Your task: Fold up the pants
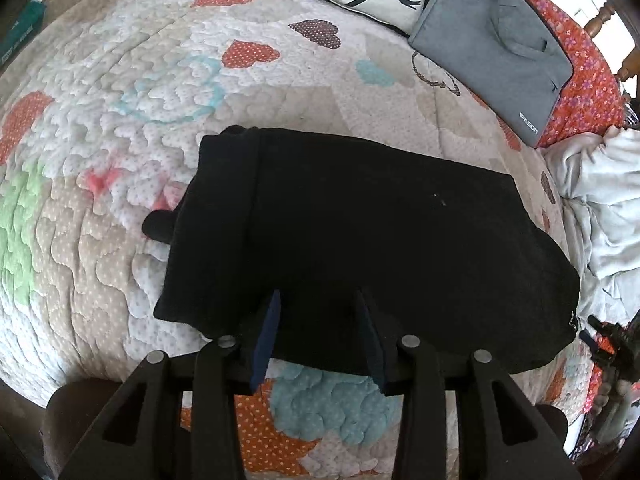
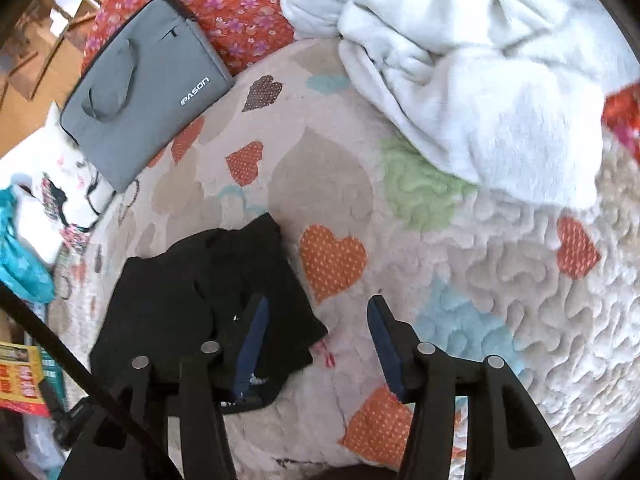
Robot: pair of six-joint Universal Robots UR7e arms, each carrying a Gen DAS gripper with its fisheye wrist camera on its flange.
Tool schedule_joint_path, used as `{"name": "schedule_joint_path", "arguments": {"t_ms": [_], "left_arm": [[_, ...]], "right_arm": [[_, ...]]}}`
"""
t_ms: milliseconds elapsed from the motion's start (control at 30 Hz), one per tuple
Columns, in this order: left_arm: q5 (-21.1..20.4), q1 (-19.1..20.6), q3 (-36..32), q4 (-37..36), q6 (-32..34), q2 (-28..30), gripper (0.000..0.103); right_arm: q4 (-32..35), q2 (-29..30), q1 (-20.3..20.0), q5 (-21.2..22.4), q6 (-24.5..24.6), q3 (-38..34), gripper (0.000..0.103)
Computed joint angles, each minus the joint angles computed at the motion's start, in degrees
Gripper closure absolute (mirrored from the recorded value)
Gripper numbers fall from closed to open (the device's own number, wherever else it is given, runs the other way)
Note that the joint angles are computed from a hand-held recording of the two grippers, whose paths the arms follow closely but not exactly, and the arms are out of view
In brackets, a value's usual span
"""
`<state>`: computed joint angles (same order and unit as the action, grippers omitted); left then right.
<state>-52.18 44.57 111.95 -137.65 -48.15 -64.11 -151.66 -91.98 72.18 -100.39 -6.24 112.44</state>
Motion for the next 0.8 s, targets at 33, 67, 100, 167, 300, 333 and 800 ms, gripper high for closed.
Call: {"name": "schedule_joint_path", "arguments": {"t_ms": [33, 67, 100, 167, 300, 333, 800], "left_arm": [[0.06, -0.01, -0.20, 0.40, -0.38, 0.08, 0.064], [0.10, -0.02, -0.31, 0.65, -0.62, 0.11, 0.064], [0.20, -0.08, -0.42, 1.00, -0.91, 0.15, 0.064], [0.44, -0.23, -0.76, 1.95, -1.23, 0.29, 0.064], [0.59, -0.26, -1.26, 3.57, -1.18, 0.34, 0.064], [0.53, -0.14, -1.45, 3.52, -1.07, 0.56, 0.064], [1.60, -0.20, -2.03, 3.34, -0.94, 1.87, 0.055]], "right_arm": [[0.10, 0.38, -0.95, 1.10, -0.04, 0.10, 0.044], [0.01, 1.01, -1.50, 2.32, 0.35, 0.06, 0.044], [-0.42, 1.61, -2.24, 4.25, 0.99, 0.30, 0.044], [-3.66, 1.96, -2.45, 6.16, 1.90, 2.78, 0.049], [-8.83, 1.40, -1.12, 4.92, -2.05, 5.32, 0.092], [-8.78, 0.43, -1.00, 5.95, -2.49, 5.84, 0.092], [-1.19, 0.83, -7.81, 18.57, 2.23, 5.79, 0.054]]}}
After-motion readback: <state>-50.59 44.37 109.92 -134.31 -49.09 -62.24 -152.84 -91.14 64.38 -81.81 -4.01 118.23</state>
